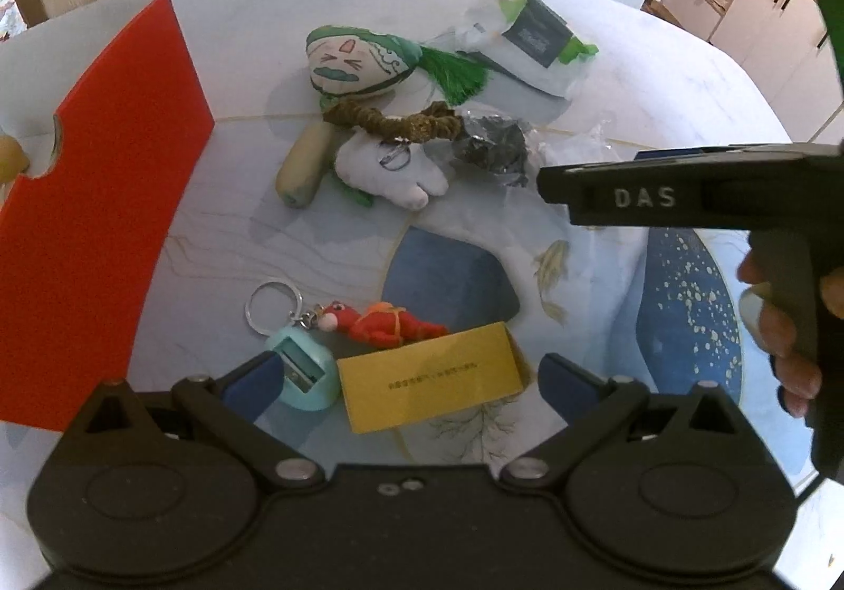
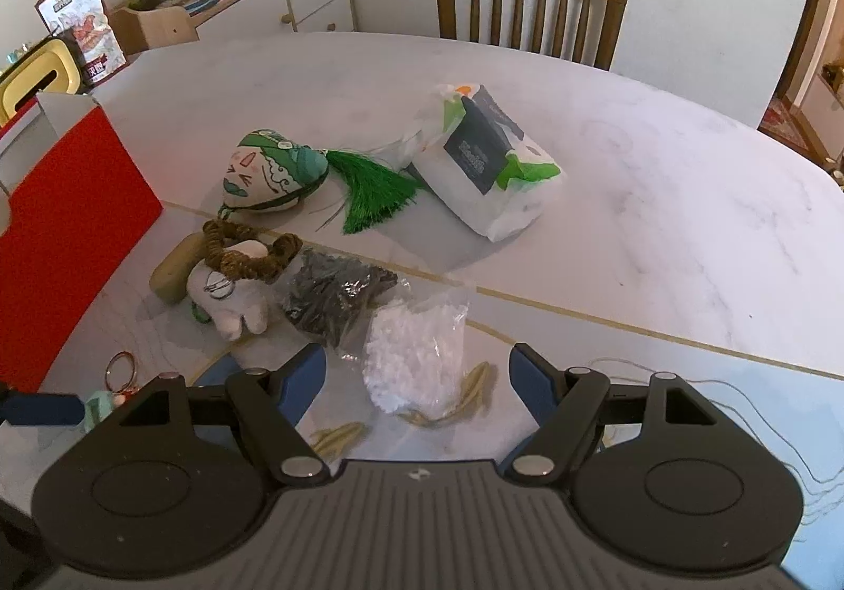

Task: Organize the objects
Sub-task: 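Grasp the small yellow box with the left tool while the right tool grasps the clear bag of white pieces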

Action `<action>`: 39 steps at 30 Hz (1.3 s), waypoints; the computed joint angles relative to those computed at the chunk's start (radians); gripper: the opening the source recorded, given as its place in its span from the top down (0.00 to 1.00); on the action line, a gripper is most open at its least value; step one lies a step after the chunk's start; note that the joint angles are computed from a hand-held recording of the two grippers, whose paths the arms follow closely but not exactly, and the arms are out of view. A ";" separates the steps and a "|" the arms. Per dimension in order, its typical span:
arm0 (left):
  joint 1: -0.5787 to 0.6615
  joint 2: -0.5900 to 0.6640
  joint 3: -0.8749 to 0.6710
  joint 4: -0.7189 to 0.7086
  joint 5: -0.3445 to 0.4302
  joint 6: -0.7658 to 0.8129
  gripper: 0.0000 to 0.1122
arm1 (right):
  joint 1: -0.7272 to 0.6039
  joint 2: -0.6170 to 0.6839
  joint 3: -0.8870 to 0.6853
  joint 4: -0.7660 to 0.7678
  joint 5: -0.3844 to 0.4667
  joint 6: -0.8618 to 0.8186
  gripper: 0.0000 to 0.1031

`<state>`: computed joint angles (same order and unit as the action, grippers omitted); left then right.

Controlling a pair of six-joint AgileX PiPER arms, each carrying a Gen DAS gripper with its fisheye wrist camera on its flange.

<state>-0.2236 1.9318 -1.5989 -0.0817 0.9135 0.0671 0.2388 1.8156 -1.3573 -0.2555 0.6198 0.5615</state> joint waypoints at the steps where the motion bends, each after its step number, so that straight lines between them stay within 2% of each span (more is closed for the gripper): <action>1: 0.002 0.001 -0.005 -0.011 0.004 0.000 0.09 | -0.002 0.008 -0.005 0.003 0.000 -0.004 0.26; 9: -0.034 0.015 -0.015 0.053 0.017 -0.052 0.09 | -0.013 0.037 -0.019 0.034 -0.013 -0.041 0.26; 13: -0.027 0.013 -0.008 0.049 0.013 -0.057 0.15 | -0.015 0.039 -0.014 0.044 -0.023 -0.048 0.27; 18: -0.024 -0.007 0.016 0.044 -0.004 -0.037 0.24 | -0.017 0.044 -0.010 0.044 -0.030 -0.052 0.36; 23: -0.015 -0.026 0.039 0.024 -0.016 -0.005 0.29 | -0.014 0.041 -0.001 0.041 -0.032 -0.037 0.53; 25: -0.013 -0.034 0.046 0.009 -0.018 0.022 0.37 | -0.006 0.037 0.007 0.021 -0.031 -0.016 0.59; 28: -0.008 -0.041 0.054 -0.005 -0.019 0.045 0.37 | 0.002 0.020 0.029 0.004 -0.039 0.011 0.66; 39: 0.053 -0.068 0.073 -0.103 0.008 0.141 0.38 | 0.052 -0.111 0.150 -0.026 -0.042 0.108 0.68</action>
